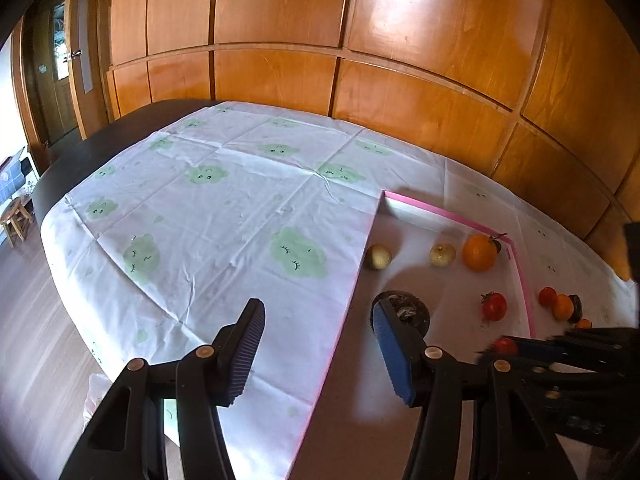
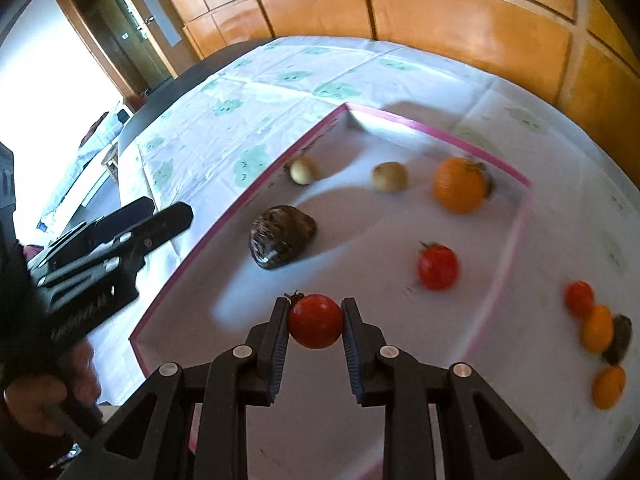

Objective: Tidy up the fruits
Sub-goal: 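Carry the red tomato into the pink tray and open the right gripper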

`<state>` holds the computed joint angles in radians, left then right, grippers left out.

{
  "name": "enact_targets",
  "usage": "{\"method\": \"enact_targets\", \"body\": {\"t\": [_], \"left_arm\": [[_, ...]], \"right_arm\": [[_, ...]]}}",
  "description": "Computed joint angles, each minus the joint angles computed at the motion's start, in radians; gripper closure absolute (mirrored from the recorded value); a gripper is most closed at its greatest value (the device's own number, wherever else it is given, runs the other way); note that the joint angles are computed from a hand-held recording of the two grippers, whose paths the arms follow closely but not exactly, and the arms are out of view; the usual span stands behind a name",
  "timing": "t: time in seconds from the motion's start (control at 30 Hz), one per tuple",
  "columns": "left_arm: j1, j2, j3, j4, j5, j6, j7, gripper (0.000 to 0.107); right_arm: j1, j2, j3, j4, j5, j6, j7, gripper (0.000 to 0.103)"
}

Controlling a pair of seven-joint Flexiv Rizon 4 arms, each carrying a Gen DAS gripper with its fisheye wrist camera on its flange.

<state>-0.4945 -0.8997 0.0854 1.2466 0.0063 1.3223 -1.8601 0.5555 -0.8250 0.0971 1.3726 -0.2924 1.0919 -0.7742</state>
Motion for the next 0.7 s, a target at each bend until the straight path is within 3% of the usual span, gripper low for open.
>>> {"method": "enact_targets", "body": {"t": [0.2,0.7], "left_arm": [[-0.002,-0.001,-0.001,0.003,0.004,-0.01,0.003,0.05],[-0.011,0.011,-0.022,0.017,0.014,-0.006,0.039,0.05]], "right_arm": [[0.015,-0.053,-0.013,-0.077,0.0,-0.07,0.011,0.074],[0.046,0.032,-0.084,0.092,-0.059,0.074,0.174,0.069]]}}
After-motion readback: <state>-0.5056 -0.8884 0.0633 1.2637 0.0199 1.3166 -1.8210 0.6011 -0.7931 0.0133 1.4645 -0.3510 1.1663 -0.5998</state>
